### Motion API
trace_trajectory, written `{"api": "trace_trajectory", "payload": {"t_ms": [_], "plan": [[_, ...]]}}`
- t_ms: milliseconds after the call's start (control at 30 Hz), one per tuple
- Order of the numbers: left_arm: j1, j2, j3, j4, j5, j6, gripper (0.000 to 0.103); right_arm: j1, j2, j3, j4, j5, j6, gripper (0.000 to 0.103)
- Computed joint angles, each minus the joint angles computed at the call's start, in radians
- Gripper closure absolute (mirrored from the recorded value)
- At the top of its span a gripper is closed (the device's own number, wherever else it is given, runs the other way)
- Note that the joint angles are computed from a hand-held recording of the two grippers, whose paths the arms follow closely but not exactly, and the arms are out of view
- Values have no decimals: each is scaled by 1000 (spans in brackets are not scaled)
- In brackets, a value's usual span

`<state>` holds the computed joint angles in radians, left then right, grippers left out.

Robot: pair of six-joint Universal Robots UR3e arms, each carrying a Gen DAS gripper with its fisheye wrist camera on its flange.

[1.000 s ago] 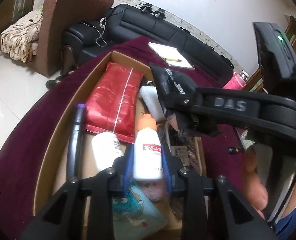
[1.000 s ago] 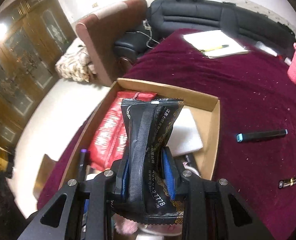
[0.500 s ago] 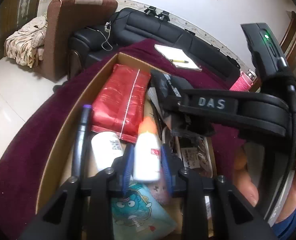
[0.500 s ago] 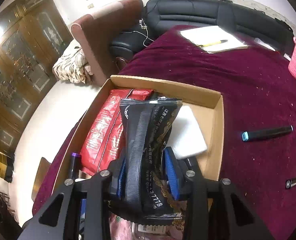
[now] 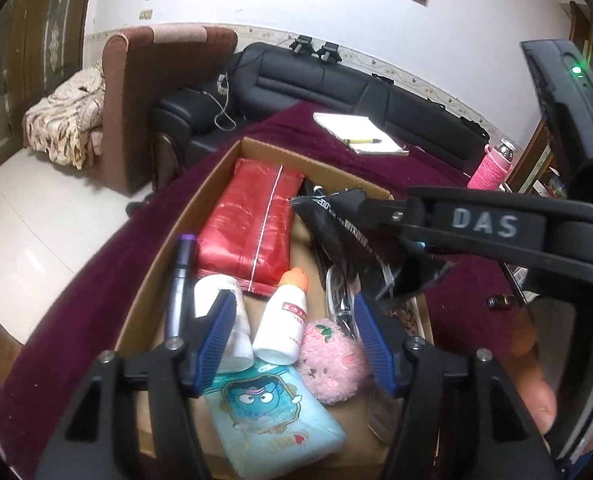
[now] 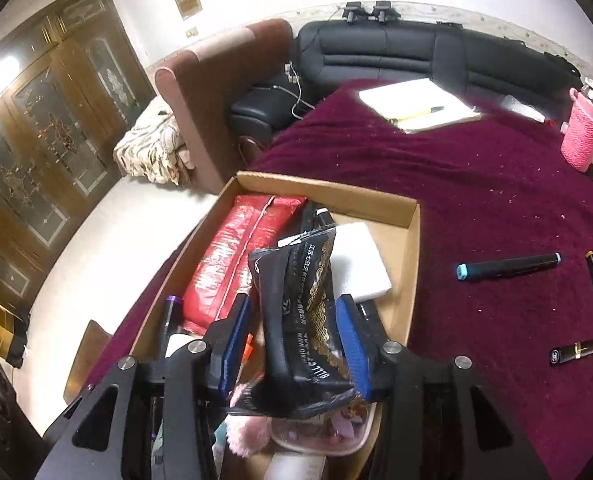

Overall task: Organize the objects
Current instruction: 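Carry the glue bottle with the left gripper into the box while the right carries the pouch there, release both, then grasp the gold-banded black lipstick tube with the left gripper while the right grasps the yellow-capped marker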

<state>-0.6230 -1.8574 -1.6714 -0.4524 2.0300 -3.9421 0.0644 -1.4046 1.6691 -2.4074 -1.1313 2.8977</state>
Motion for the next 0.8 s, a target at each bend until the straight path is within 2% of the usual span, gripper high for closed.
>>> {"api": "trace_trajectory", "payload": {"t_ms": [200, 467, 667, 800], "plan": [[-48, -10, 45, -42, 83, 1, 41, -76, -121, 105, 14, 73, -39, 54], [-117, -50, 137, -116, 198, 4, 41, -211, -274, 230, 104, 180, -124, 53], [-178, -86, 218, -187, 293, 5, 40, -346, -382, 304, 213, 257, -235, 51], [-205, -120, 280, -213, 318, 25, 36, -459, -446, 336, 316, 303, -336, 49]]}}
